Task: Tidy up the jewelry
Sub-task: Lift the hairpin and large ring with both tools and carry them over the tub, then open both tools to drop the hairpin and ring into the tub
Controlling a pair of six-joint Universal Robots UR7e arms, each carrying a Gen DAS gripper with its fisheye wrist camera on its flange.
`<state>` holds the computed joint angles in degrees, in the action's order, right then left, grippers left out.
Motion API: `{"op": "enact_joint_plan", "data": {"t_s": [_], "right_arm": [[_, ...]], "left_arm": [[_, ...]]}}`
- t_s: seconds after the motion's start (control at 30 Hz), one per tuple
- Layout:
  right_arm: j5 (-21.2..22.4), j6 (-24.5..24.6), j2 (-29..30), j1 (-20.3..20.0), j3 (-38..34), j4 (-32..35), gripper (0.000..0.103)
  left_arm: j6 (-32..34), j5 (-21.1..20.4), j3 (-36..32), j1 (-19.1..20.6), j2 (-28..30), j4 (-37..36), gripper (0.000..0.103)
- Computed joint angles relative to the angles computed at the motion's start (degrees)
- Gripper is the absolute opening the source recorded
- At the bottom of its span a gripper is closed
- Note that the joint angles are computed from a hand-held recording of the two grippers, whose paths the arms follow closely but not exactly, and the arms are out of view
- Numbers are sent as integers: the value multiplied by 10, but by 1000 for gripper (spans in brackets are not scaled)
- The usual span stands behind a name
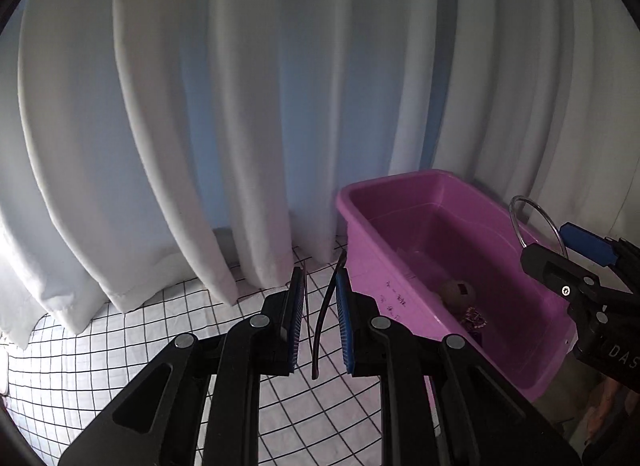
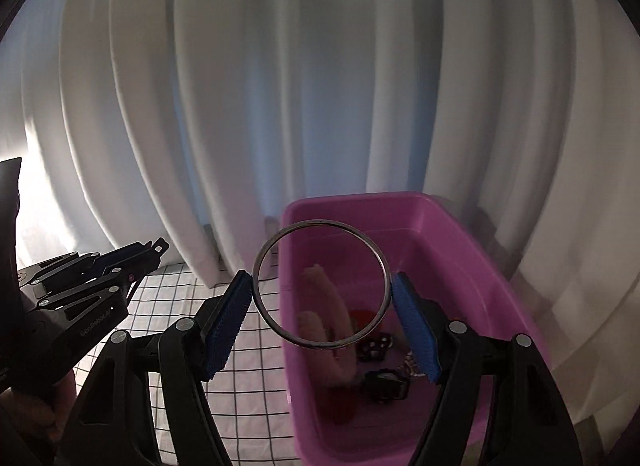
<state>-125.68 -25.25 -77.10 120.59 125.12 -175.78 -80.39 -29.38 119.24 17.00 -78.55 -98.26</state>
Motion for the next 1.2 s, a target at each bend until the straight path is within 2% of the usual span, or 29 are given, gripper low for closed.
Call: {"op": "enact_joint_plan", "data": {"t_s": [0.13, 0.23, 0.33, 0.53, 0.87, 0.93, 1.0, 1.03, 1.2], "right_arm": [[-16, -7, -18, -32, -1, -3, 69], [-17, -7, -29, -58, -4, 7, 69], [-15, -8, -31, -81, -6, 12, 69], [-13, -3, -24, -111, -14, 33, 69], [-10, 0, -13, -126, -30, 64, 70], [-9, 4, -13, -129, -34, 75, 71], [-14, 2, -10, -128, -36, 73, 73], [-16, -1, -8, -127, -36, 71, 75], [-22, -7, -5, -120, -36, 58, 75]], "left_arm": [[110, -4, -23, 29, 61, -127, 16], [171, -13, -48, 49, 107, -195, 17], [206, -25, -76, 69, 149, -228, 17], [223, -59, -115, 100, 200, -244, 18], [226, -78, -134, 119, 221, -245, 28], [221, -80, -131, 120, 219, -248, 42], [210, -72, -130, 117, 217, -242, 79], [207, -64, -128, 115, 216, -244, 85], [203, -57, -134, 110, 214, -226, 95]]}}
